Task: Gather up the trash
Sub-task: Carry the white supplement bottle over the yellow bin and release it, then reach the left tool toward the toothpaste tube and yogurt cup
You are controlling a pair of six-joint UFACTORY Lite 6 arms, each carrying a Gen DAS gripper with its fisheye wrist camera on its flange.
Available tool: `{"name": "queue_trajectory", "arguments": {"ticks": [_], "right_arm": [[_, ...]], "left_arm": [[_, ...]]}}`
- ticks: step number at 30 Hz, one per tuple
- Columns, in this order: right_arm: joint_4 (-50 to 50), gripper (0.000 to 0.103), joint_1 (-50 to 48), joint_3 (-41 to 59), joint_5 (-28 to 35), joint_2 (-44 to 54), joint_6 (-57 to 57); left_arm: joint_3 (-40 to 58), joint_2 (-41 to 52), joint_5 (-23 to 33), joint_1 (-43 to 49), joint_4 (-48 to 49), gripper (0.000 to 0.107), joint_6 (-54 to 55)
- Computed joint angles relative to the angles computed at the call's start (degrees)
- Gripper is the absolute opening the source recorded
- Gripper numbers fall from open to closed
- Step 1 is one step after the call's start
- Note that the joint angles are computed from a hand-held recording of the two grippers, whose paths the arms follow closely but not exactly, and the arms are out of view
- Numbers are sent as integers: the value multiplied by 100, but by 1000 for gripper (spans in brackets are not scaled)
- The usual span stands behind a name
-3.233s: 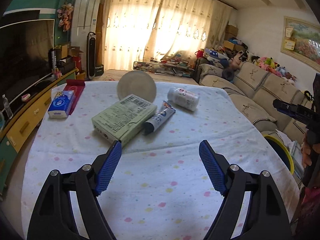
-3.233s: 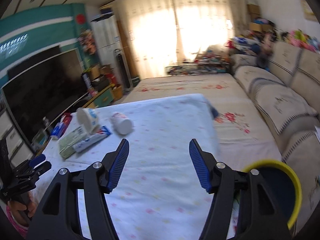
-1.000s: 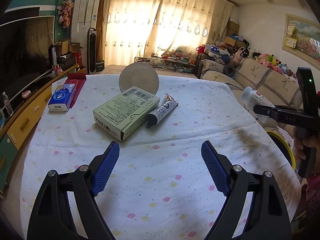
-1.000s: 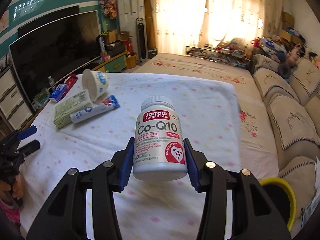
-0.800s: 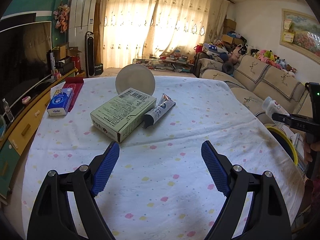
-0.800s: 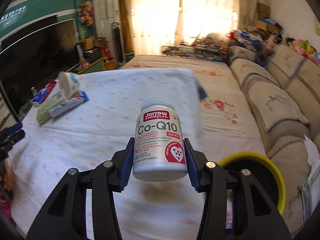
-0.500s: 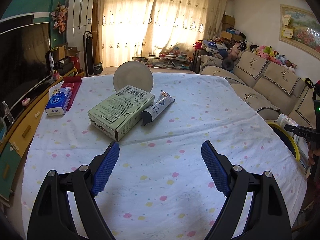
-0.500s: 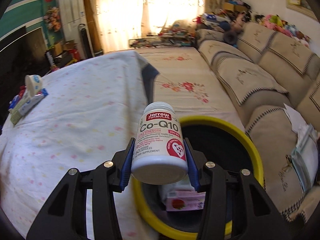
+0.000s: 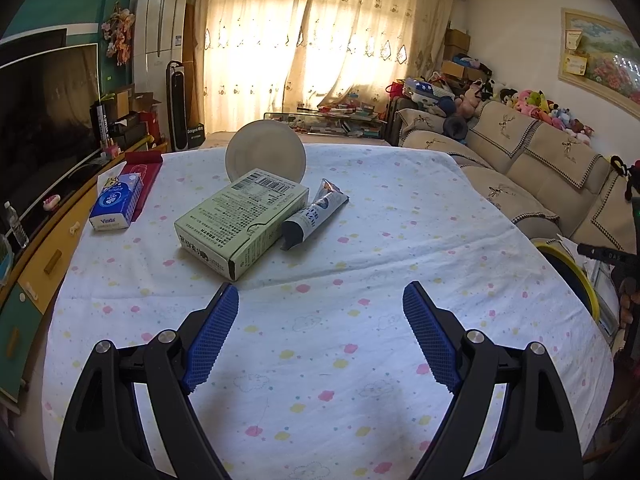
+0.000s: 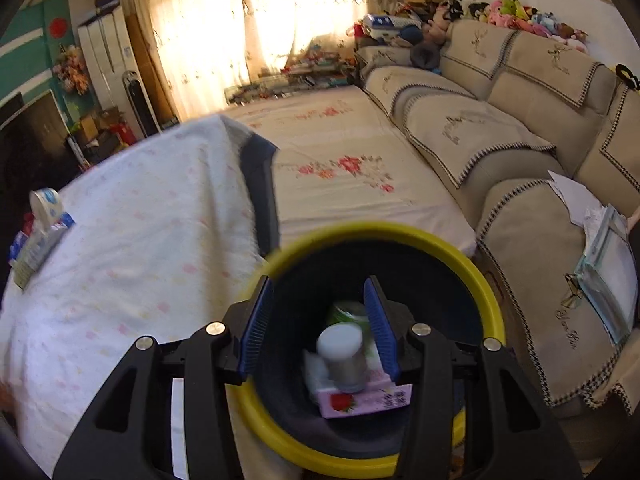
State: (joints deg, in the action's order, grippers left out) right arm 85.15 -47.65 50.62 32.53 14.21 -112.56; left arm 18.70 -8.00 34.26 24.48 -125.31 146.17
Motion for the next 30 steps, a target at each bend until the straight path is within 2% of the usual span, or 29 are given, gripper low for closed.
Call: {"name": "queue_trajectory", "arguments": {"ticks": [3, 7, 14, 16, 18, 22, 26, 30], "right_arm": [[203, 54, 449, -301, 333, -702, 299], [505, 54, 1591, -234, 282, -1069, 791], [2123, 54, 3358, 483, -507, -297, 141], [2462, 54, 3528, 495, -557, -130, -74], [2317, 55, 3606, 591, -695, 84, 101], [1605, 55, 3522, 859, -700, 438, 898], [1652, 58, 3375, 707, -387, 302, 976], [1584, 59, 3336, 641, -288, 249, 1040]], "left_arm": [[2, 16, 9, -1, -11, 83, 23], [8, 35, 11, -13, -12, 83, 10], [198, 274, -34, -26, 290, 83, -325], [321, 411, -166, -146, 356, 83, -467], [461, 558, -427, -427, 211, 83, -414], [1206, 1157, -771, -917, 977, 82, -1302], [2211, 1681, -1262, -1429, 1555, 76, -2136], [3206, 2281, -1990, -2039, 1005, 76, -1501]]}}
